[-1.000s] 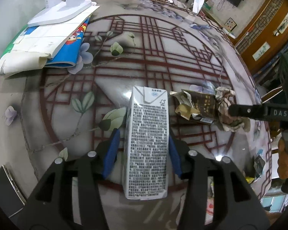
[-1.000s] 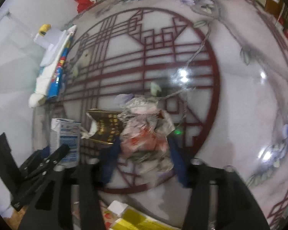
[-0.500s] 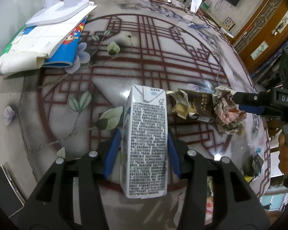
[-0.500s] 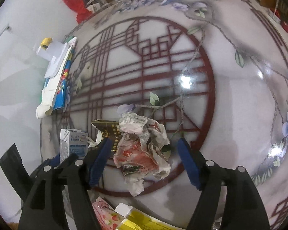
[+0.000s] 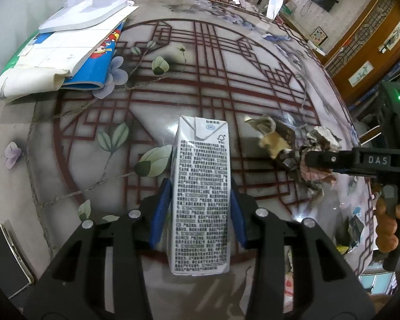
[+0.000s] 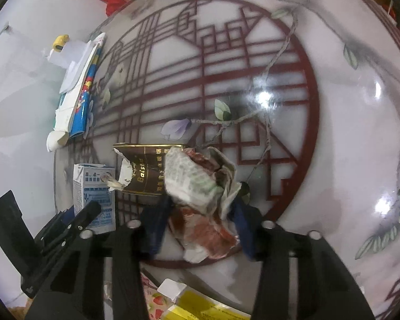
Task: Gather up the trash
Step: 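Grasp crumpled printed wrappers with the right tool while the left tool holds the carton, then lift the carton and wrappers and carry them toward the red bucket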
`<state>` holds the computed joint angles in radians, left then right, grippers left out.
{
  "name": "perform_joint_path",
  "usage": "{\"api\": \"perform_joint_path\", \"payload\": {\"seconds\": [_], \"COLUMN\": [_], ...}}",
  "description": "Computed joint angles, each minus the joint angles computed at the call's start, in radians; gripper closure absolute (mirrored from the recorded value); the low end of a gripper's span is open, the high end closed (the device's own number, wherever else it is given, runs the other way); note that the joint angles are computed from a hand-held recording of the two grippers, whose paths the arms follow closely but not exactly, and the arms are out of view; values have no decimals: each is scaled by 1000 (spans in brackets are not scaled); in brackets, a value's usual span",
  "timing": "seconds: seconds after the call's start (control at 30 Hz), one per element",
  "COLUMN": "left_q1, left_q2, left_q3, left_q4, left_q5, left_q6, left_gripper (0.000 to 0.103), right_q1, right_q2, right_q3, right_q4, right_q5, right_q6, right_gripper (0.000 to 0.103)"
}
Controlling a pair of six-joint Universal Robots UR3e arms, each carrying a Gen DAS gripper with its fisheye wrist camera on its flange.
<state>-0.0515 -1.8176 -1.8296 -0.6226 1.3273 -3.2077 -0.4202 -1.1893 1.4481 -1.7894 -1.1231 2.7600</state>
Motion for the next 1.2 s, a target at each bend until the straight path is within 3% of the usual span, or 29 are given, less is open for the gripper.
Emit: {"api": "perform_joint_path", "payload": {"seconds": [0.43, 0.8, 1.2], "left_q1": [-19, -110, -215], "left_q2": [29, 41, 65], "left_q3": [39, 119, 163], "left_q4": [2, 15, 15], "left_q5": [-16, -8, 23], "left_q6": [-34, -46, -54], "left_gripper": [62, 62, 62], "right_q1": [-123, -229, -440], "right_q2": [-228, -436, -598], "right_q3": [67, 164, 256], "right_q4": [70, 79, 216], "right_q5": [142, 187, 244], "right_q6": [-55, -117, -248], "right_gripper": [62, 61, 60]}}
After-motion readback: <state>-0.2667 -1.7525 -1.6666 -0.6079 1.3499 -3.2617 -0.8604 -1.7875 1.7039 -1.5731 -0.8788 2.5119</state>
